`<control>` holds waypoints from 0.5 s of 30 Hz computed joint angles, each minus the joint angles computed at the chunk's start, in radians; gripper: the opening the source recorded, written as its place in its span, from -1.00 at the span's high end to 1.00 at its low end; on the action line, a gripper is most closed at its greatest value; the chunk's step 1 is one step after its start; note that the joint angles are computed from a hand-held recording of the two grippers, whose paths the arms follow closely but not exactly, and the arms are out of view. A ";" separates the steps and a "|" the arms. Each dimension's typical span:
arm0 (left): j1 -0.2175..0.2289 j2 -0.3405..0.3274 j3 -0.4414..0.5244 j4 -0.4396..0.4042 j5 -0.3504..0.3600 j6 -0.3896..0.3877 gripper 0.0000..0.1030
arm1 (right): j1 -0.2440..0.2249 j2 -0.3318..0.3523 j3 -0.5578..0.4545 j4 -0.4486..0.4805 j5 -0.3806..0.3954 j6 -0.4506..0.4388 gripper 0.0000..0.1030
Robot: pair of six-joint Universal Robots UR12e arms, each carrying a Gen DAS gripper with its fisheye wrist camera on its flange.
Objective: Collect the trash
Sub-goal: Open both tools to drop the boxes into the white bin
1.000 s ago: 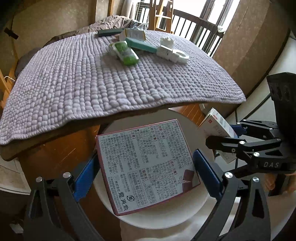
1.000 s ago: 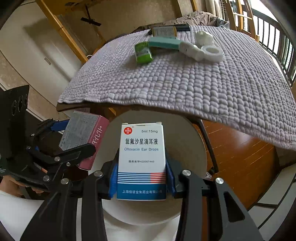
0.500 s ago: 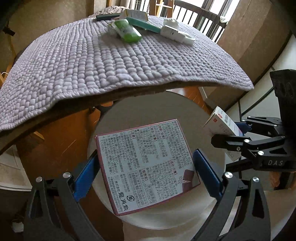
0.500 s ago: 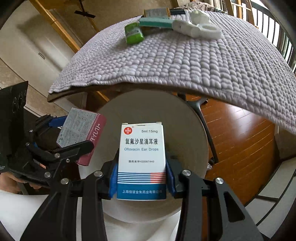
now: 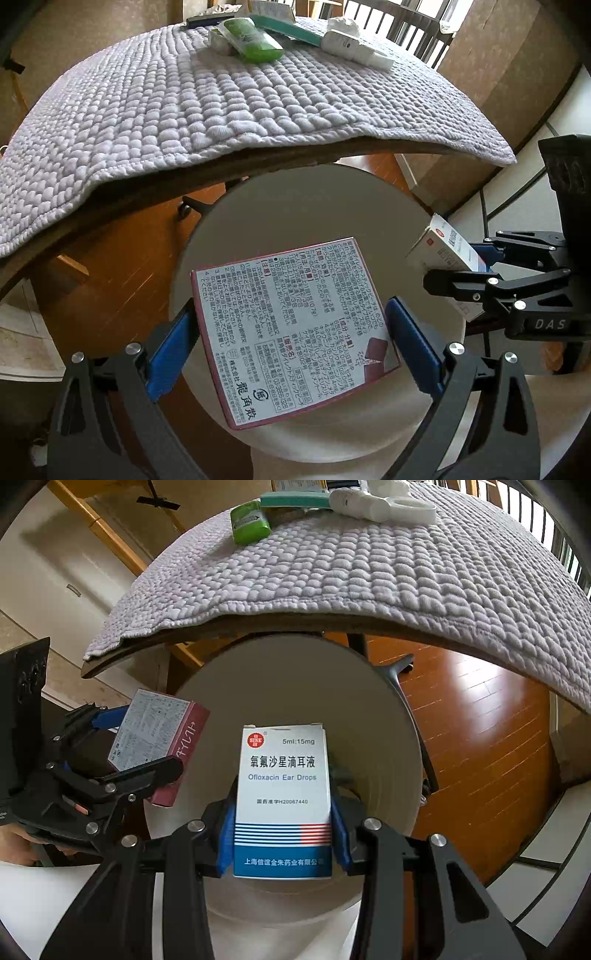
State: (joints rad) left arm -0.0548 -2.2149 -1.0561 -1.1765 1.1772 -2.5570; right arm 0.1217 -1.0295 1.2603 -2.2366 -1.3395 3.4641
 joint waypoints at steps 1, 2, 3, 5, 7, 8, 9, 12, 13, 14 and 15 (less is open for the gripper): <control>-0.001 -0.001 0.000 0.001 0.000 0.000 -0.92 | 0.000 0.001 -0.001 0.001 0.000 0.002 0.21; -0.002 -0.002 0.000 0.002 0.001 0.000 -0.92 | 0.001 0.003 -0.003 0.002 0.000 0.005 0.21; -0.003 -0.002 -0.003 0.005 0.003 0.002 -0.92 | 0.002 0.005 -0.003 0.000 -0.001 0.008 0.21; -0.004 -0.002 -0.009 0.010 0.004 0.005 -0.92 | 0.003 0.007 -0.004 0.000 -0.001 0.011 0.21; -0.009 -0.005 -0.011 0.015 0.007 0.006 -0.92 | 0.000 0.005 0.002 -0.003 0.000 0.010 0.21; -0.011 -0.006 -0.012 0.018 0.011 0.008 -0.92 | 0.001 0.005 0.003 -0.003 0.000 0.011 0.21; -0.012 -0.010 -0.008 0.017 0.013 0.009 -0.92 | 0.001 0.006 0.003 -0.002 -0.001 0.012 0.21; -0.013 -0.013 -0.005 0.018 0.011 0.013 -0.92 | -0.002 0.004 0.008 -0.005 -0.001 0.014 0.15; -0.016 -0.012 -0.007 0.022 0.017 0.011 -0.93 | -0.003 0.001 0.016 -0.015 -0.001 0.018 0.03; -0.018 -0.013 -0.005 0.024 0.027 0.007 -0.94 | -0.005 -0.001 0.020 -0.025 0.000 0.030 -0.24; -0.020 -0.015 -0.002 0.020 0.035 0.007 -0.94 | -0.008 -0.006 0.029 -0.039 0.000 0.036 -0.32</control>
State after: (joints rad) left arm -0.0747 -2.2296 -1.0577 -1.1562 1.2126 -2.5504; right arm 0.1137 -1.0352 1.2891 -2.2757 -1.3399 3.4998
